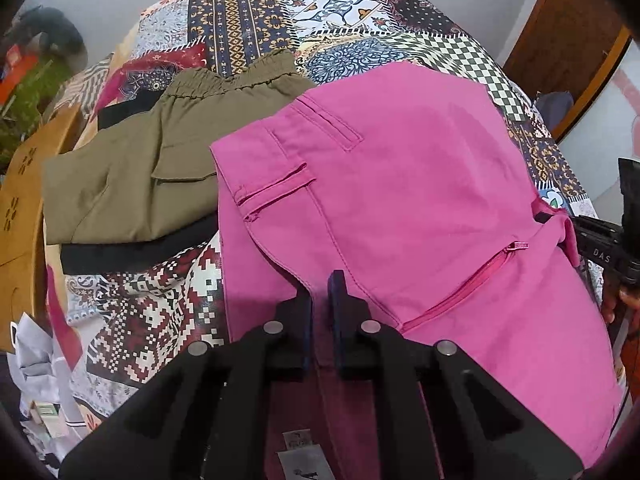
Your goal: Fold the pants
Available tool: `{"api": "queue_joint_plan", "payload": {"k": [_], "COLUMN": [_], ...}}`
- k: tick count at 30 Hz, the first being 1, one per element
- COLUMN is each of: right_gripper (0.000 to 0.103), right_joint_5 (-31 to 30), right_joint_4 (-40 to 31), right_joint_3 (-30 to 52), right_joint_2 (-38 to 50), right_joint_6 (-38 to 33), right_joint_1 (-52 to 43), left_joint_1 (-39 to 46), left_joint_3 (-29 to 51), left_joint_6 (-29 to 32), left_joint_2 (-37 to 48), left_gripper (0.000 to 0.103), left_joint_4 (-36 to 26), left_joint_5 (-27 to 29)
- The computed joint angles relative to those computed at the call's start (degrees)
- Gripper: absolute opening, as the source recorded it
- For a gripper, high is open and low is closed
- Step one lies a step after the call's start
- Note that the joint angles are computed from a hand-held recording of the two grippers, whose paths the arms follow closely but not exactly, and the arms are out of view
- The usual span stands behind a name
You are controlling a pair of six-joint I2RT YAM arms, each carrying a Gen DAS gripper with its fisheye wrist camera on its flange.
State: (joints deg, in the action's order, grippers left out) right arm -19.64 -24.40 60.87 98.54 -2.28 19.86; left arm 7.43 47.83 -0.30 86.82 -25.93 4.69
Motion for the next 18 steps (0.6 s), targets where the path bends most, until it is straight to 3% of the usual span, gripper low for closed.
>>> {"api": "queue_joint_plan", "payload": {"k": [4, 9, 12, 18], "right_gripper": [0.007, 0.007, 0.009, 0.019], "right_joint_5": [1.45, 2.58, 4.05, 9.02], "right_joint_4": [1.56, 1.31, -0.57, 0.10], "right_joint_3": [-1.28, -1.18, -0.04, -3.92], "right_joint_2": [-0.82, -0.69, -1.56, -12.21], "right_joint_6": [-0.66, -0.66, -0.47, -2.76], "right_joint_1": [0.03, 0.34, 0.85, 1.03], "left_joint_1": [2.19, 6.41, 6.51, 9.64], "left_joint_3": [-1.01, -0.38, -0.95, -0.65], "left_joint_6": [-0.58, 1.26, 2.51, 5.08], "left_joint_2": [1.17, 1.57, -1.27, -5.09], "left_gripper": [0.009, 0.009, 0.009, 0.014], "left_joint_4": [1.69, 0.12, -1.19, -2.18], "left_joint_5": [-1.28, 4.36, 2.75, 2.20]}}
